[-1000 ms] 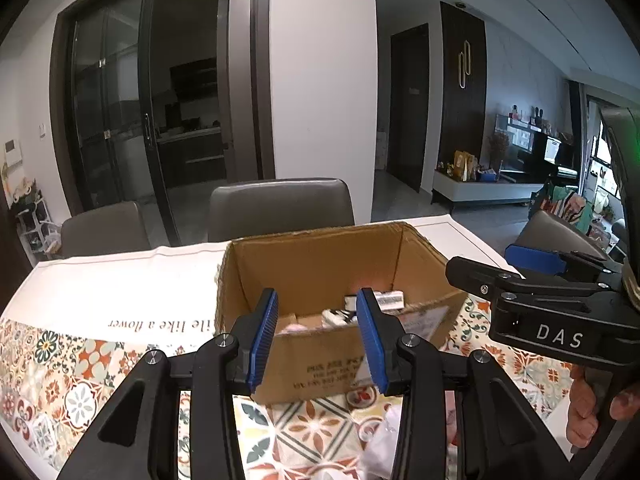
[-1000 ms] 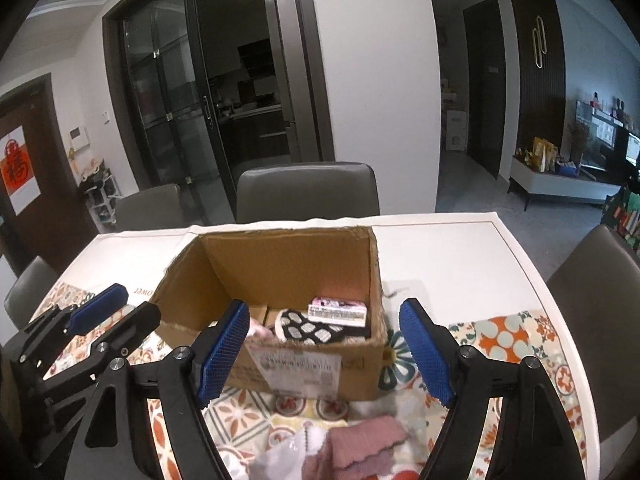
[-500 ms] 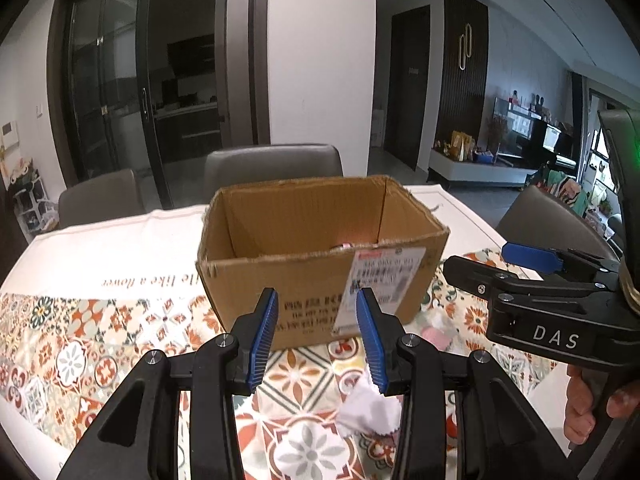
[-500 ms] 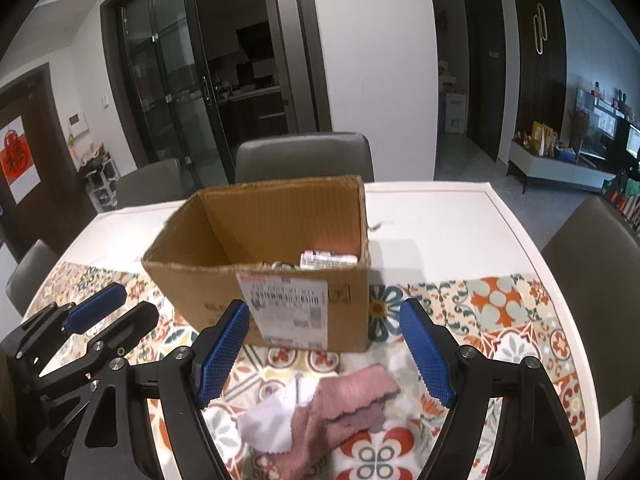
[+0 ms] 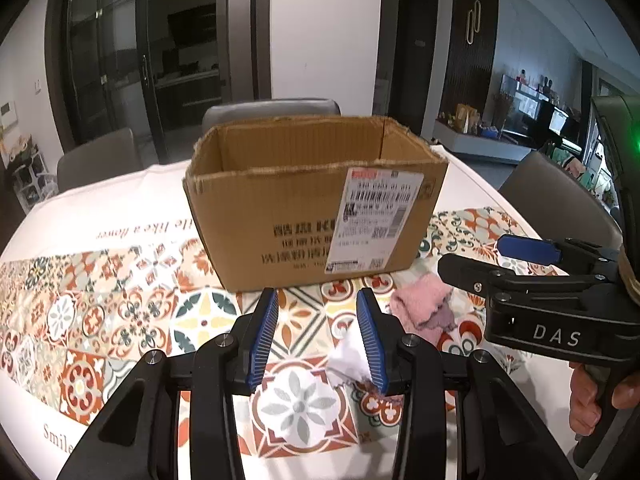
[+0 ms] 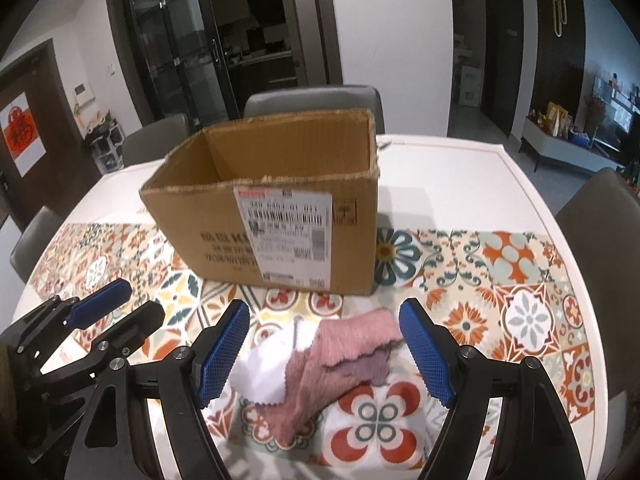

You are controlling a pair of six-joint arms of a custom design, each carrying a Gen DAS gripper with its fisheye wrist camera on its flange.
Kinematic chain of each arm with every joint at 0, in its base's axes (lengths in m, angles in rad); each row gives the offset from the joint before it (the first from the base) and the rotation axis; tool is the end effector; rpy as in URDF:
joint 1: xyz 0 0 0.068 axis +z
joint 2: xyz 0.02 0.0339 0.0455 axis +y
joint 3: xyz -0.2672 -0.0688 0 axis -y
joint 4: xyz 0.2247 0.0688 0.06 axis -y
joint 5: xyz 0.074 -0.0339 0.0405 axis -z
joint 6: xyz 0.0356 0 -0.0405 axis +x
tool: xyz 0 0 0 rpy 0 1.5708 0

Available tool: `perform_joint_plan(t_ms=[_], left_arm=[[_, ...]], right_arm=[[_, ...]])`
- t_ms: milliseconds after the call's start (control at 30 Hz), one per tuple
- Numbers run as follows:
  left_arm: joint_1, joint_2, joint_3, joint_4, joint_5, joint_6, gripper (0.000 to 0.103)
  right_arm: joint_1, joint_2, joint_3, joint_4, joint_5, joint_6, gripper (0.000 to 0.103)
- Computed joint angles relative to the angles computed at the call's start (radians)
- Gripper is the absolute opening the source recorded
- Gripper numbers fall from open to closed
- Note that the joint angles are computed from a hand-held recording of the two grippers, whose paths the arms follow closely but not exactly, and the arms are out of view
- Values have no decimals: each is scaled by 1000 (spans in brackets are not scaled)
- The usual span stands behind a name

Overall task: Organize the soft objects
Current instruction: 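Move both tools back down to the pink towel and white cloth, then grasp the white cloth with the left tool while the right tool grasps the pink towel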

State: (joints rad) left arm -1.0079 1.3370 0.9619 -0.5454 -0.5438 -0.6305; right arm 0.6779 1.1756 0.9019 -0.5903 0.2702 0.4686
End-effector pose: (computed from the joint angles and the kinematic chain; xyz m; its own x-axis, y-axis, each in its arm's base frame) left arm 0.1503 -0.2036 0.2638 -0.6712 0.1183 -0.7318 0.1992 0.9797 -0.0243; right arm 0.1773 0.1306 0.2748 -0.7405 -0.0374 -0.6711 -0.1513 0.9821 0.1122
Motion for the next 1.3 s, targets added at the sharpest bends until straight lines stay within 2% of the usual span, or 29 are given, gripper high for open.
perform_joint_plan(t_ms=[467, 967, 1300], left_arm=[[-10, 65, -64, 28, 76, -88, 40], [5, 128, -106, 92, 149, -111, 40], [58, 126, -163, 213, 234, -79, 40]], right_arm=[[-30, 56, -82, 28, -94, -33, 78], [-84, 203, -140, 102, -174, -121, 78], [-96, 281, -146, 154, -190, -143, 78]])
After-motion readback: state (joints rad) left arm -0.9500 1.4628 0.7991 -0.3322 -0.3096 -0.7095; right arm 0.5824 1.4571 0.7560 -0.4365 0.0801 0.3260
